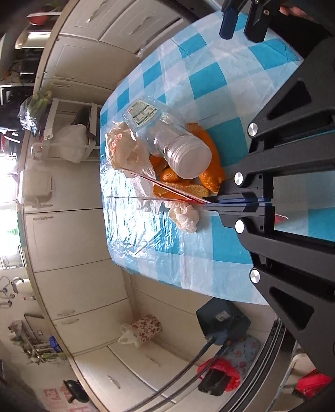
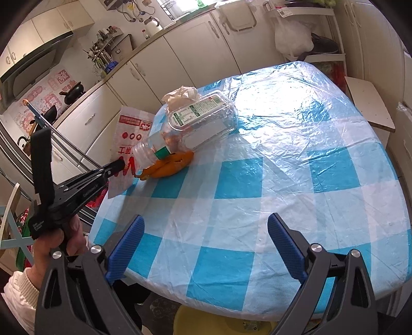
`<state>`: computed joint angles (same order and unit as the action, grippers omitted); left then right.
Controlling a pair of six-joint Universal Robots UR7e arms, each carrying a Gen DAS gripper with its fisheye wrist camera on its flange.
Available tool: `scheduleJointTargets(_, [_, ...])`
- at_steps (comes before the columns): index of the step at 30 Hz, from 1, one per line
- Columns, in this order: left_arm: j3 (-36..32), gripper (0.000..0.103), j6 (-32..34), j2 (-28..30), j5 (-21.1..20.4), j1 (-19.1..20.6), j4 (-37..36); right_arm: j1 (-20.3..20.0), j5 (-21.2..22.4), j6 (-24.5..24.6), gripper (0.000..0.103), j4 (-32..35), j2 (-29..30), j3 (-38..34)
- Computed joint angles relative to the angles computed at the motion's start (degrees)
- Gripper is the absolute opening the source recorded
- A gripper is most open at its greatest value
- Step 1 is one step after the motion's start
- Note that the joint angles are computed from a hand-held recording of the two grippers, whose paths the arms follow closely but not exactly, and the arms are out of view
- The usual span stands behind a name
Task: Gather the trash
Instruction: 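Grasp the red-and-white paper bag with the left tool while the right tool grasps the tissue, then carry the tissue in the right tool to the basin and open it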
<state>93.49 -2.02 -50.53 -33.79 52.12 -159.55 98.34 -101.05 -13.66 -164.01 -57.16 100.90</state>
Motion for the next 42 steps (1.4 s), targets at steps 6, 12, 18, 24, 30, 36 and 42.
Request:
scheduleJointTargets(6, [9.80,0.001,-10.84,-7.49,-4.41,-0.60,-1.79,0.20,-0.50,-0.39,0.093,-0.18,0.36,-0.01])
scheduleJointTargets(12, [16.53,0.001,-17.13,-10.40,-5.13,0.07,-4.87,1.33,-2.71,-2.19,0.093,-2.63,1.17,0.18])
scheduleJointTargets(18, [17.57,0.001,-11.05,-9.62,-3.76,-0.93,-10.76,4.51,-3.26,-11.07,0.093,-10.76,3.18,-1.93])
scheduleJointTargets(24, [18.24,0.001,-9.87,-9.68,-4.45,-1.06,-10.92,8.00,-7.66,-19.09,0.093,-5.29,12.81,-18.41])
scheduleJointTargets(30, [18.25,0.001,-10.12,-10.15,-5.50,-0.54,-11.39,9.43,-16.16,-22.53,0.093,10.44,25.29,-40.28])
scheduleJointTargets(36, [18.09,0.001,-9.01,-9.99,-5.89,-0.45,-11.92,8.57,-19.92,-19.10,0.038,25.90,31.50,-51.76])
scheduleJointTargets(42, [18.07,0.001,-9.11,-9.98,-6.06,-0.27,-12.49,8.16,-11.74,-17.50,0.026,15.91,25.69,-43.29])
